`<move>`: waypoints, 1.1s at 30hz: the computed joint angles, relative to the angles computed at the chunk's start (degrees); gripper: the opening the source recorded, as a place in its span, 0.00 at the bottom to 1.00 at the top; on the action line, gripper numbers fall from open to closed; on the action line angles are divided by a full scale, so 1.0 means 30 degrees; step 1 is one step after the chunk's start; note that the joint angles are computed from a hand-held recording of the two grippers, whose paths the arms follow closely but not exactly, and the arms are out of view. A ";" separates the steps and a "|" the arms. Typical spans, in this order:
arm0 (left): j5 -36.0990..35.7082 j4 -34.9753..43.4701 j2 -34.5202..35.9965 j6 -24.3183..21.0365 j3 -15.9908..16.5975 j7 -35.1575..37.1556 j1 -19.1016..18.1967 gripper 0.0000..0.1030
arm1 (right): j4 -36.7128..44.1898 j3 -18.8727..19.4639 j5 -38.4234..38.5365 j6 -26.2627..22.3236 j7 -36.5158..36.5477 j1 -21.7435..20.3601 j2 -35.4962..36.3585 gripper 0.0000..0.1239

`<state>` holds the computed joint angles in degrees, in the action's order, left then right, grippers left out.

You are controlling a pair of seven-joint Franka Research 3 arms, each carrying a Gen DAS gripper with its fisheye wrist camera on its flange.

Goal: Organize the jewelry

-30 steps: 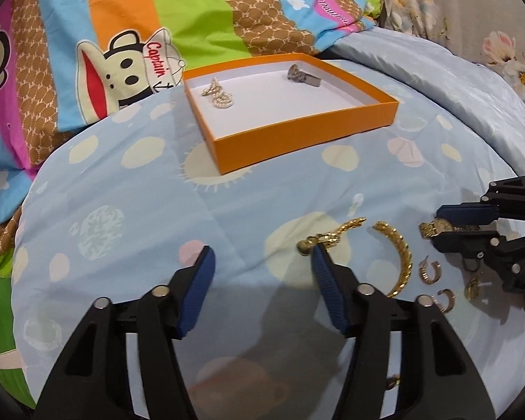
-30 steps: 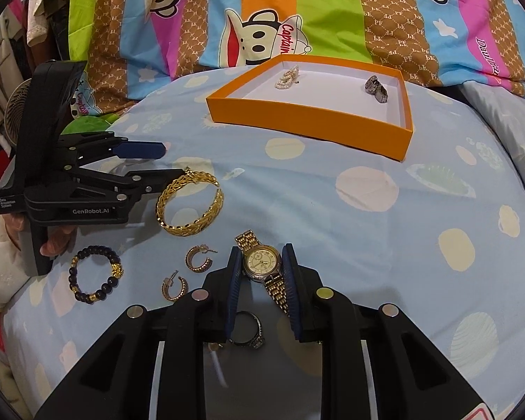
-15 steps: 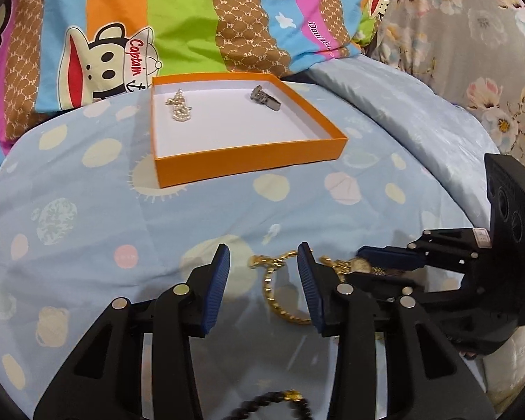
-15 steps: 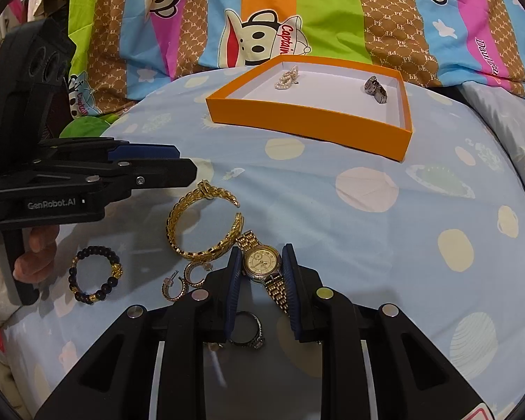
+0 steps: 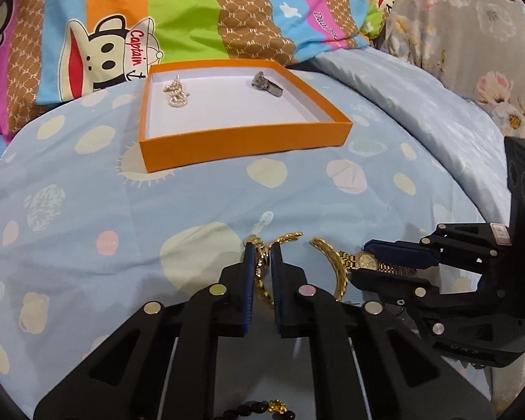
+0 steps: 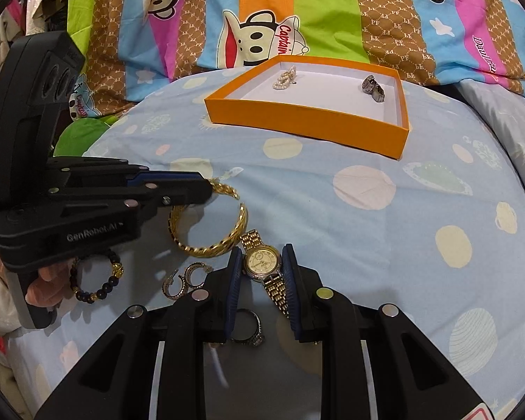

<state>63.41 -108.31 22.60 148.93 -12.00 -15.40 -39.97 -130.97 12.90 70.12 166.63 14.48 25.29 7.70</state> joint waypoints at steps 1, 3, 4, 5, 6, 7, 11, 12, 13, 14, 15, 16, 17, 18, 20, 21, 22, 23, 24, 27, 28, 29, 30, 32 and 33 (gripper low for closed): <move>0.0369 -0.0245 -0.0232 0.0260 0.0111 -0.0570 -0.0061 0.07 | 0.0000 0.0002 0.0000 0.0000 0.0000 -0.0002 0.0000 0.17; 0.1144 -0.0633 -0.0625 0.0581 0.0206 -0.1591 -0.0113 0.06 | -0.0016 0.0007 -0.0011 -0.0008 0.0019 0.0001 -0.0019 0.17; 0.1602 -0.0896 -0.0884 0.0747 0.0228 -0.2222 -0.0116 0.04 | -0.0017 0.0005 -0.0022 0.0016 0.0020 0.0004 -0.0015 0.17; 0.1994 -0.1091 -0.1069 0.0897 0.0197 -0.2743 -0.0071 0.02 | -0.0024 0.0009 -0.0035 0.0026 0.0039 0.0011 -0.0025 0.17; 0.2331 -0.1269 -0.1227 0.0986 0.0146 -0.3213 -0.0007 0.01 | -0.0024 0.0007 -0.0029 0.0018 0.0022 0.0004 -0.0023 0.17; 0.2718 -0.1500 -0.1442 0.1045 0.0097 -0.3786 0.0042 0.01 | -0.0024 0.0007 -0.0029 0.0018 0.0022 0.0004 -0.0023 0.17; 0.3668 -0.2170 -0.1962 0.1368 -0.0244 -0.5478 0.0492 0.00 | -0.0038 0.0005 -0.0029 -0.0003 0.0040 0.0006 -0.0044 0.17; 0.3611 -0.2240 -0.1986 0.1297 -0.0365 -0.5492 0.0612 0.01 | -0.0038 0.0004 -0.0029 -0.0003 0.0040 0.0007 -0.0044 0.17; 0.3399 -0.2257 -0.1952 0.1198 -0.0481 -0.5384 0.0730 0.01 | -0.0037 0.0002 -0.0032 0.0019 0.0022 0.0010 -0.0038 0.17; 0.3337 -0.2233 -0.1871 0.1375 -0.0536 -0.5352 0.0862 0.01 | -0.0039 0.0005 -0.0051 0.0050 0.0029 0.0019 -0.0037 0.17; 0.3346 -0.2190 -0.1791 0.1599 -0.0549 -0.5415 0.0959 0.01 | -0.0037 0.0003 -0.0051 0.0042 0.0024 0.0013 -0.0035 0.17; 0.3295 -0.2097 -0.1698 0.1615 -0.0553 -0.5491 0.0986 0.03 | -0.0037 0.0004 -0.0051 0.0043 0.0024 0.0012 -0.0035 0.17; 0.3147 -0.1938 -0.1559 0.1635 -0.0582 -0.5250 0.1023 0.08 | -0.0040 0.0003 -0.0053 0.0038 0.0029 0.0010 -0.0041 0.17; 0.2809 -0.1715 -0.1385 0.1411 -0.0630 -0.4801 0.1011 0.12 | -0.0042 0.0006 -0.0047 0.0036 0.0028 0.0011 -0.0043 0.17; 0.2210 -0.1325 -0.1057 0.0835 -0.0651 -0.4049 0.0866 0.35 | -0.0034 0.0001 -0.0065 0.0026 0.0041 0.0010 -0.0039 0.17; 0.1734 -0.0975 -0.0767 0.0331 -0.0685 -0.3424 0.0764 0.35 | -0.0034 0.0002 -0.0065 0.0026 0.0041 0.0009 -0.0039 0.17; 0.1320 -0.0790 -0.0584 0.0164 -0.0689 -0.2875 0.0732 0.35 | -0.0038 0.0003 -0.0049 0.0016 0.0031 0.0004 -0.0044 0.17; 0.0973 -0.0563 -0.0364 0.0117 -0.0661 -0.2419 0.0700 0.35 | -0.0034 0.0002 -0.0058 0.0018 0.0040 0.0007 -0.0041 0.17; 0.0799 -0.0379 -0.0174 0.0195 -0.0570 -0.2194 0.0641 0.35 | -0.0030 0.0002 -0.0072 0.0033 0.0046 0.0011 -0.0035 0.17; 0.0225 0.0116 0.0224 -0.0135 -0.0349 -0.1319 0.0368 0.32 | -0.0027 0.0002 -0.0066 0.0017 0.0040 0.0002 -0.0035 0.17; 0.0088 0.0226 0.0285 -0.0348 -0.0269 -0.1155 0.0244 0.21 | -0.0027 0.0002 -0.0066 0.0017 0.0040 0.0001 -0.0035 0.17; 0.0018 0.0247 0.0293 -0.0445 -0.0198 -0.1045 0.0155 0.14 | -0.0027 0.0002 -0.0066 0.0017 0.0040 0.0001 -0.0035 0.17; 0.0099 0.0153 0.0226 -0.0253 -0.0108 -0.1127 0.0119 0.14 | -0.0018 -0.0001 -0.0084 0.0011 0.0055 0.0001 -0.0031 0.17; 0.0917 -0.0281 -0.0183 0.0013 0.0168 -0.2168 -0.0120 0.13 | -0.0016 -0.0002 -0.0089 0.0010 0.0052 -0.0003 -0.0029 0.17; 0.1657 -0.0582 -0.0506 0.0143 0.0292 -0.2919 -0.0265 0.13 | -0.0016 -0.0001 -0.0089 0.0010 0.0052 -0.0004 -0.0029 0.17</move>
